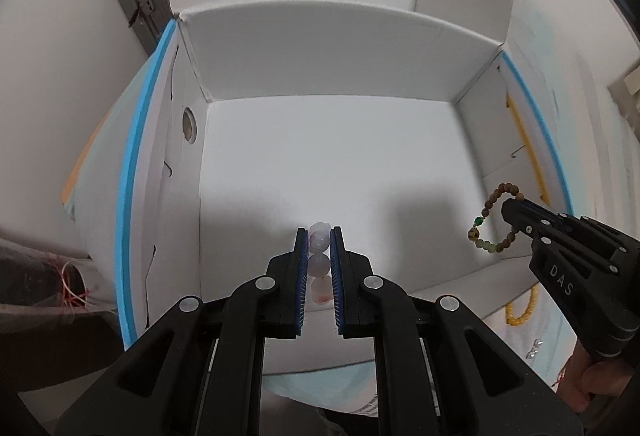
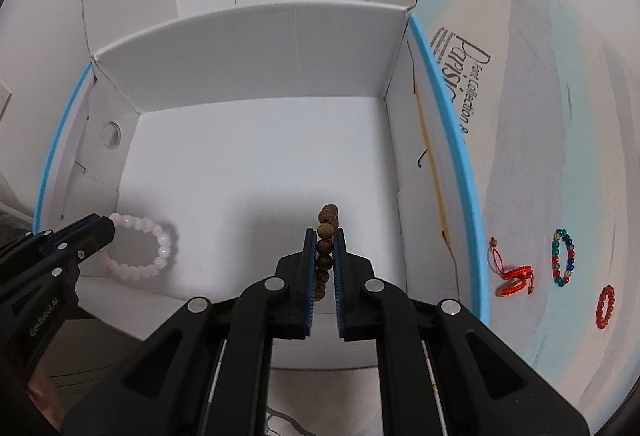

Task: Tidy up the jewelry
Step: 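Open the left tool dropping the white bracelet while the right tool releases the brown bracelet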

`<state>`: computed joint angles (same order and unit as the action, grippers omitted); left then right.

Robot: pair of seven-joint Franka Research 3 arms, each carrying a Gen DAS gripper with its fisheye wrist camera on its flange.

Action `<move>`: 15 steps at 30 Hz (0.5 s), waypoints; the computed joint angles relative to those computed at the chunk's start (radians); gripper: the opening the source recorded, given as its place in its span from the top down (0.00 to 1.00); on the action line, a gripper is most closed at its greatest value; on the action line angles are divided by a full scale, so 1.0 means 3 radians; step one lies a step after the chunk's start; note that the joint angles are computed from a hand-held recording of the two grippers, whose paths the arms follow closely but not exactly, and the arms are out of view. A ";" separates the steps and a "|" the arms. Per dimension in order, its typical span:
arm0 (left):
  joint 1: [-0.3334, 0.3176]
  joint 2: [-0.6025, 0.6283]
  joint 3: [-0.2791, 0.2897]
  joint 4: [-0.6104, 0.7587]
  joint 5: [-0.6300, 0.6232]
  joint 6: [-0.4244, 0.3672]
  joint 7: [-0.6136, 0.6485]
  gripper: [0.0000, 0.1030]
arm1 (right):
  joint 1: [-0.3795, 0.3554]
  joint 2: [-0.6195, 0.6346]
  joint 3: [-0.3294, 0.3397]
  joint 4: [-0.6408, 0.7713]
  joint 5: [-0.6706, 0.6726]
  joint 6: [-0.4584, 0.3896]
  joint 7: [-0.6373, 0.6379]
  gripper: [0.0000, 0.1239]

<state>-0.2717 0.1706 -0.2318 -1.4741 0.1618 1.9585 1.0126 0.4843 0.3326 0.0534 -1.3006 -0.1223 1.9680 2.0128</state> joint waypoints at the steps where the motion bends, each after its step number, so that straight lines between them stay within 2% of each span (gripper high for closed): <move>1: 0.0006 0.0018 0.0003 0.0012 -0.0006 0.0004 0.0013 0.90 | -0.0001 -0.0004 0.0000 -0.0019 0.0006 0.0011 0.0009 0.94; 8: -0.0022 0.0039 0.0014 0.0036 0.0122 0.0005 -0.0061 0.89 | 0.0014 -0.0025 0.0004 -0.0068 -0.0023 0.0041 0.0028 0.92; 11: -0.0042 0.0000 0.0007 0.0005 0.0188 0.0027 -0.0089 0.87 | 0.0016 -0.0096 0.0012 -0.0156 -0.0039 0.0135 0.0020 0.82; 13: -0.0058 -0.0054 0.0008 -0.0050 0.0271 0.0080 -0.0126 0.74 | 0.0007 -0.0144 0.0015 -0.0200 -0.0039 0.0208 0.0039 0.73; 15: -0.0079 -0.0101 0.0009 -0.0073 0.0376 0.0115 -0.0214 0.55 | -0.0011 -0.0196 0.0025 -0.0240 -0.0025 0.0256 0.0022 0.68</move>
<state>-0.2955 0.1402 -0.2292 -1.4960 0.2746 1.9929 0.9483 0.4811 0.2737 0.0608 -1.3726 -0.1297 2.0448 2.0194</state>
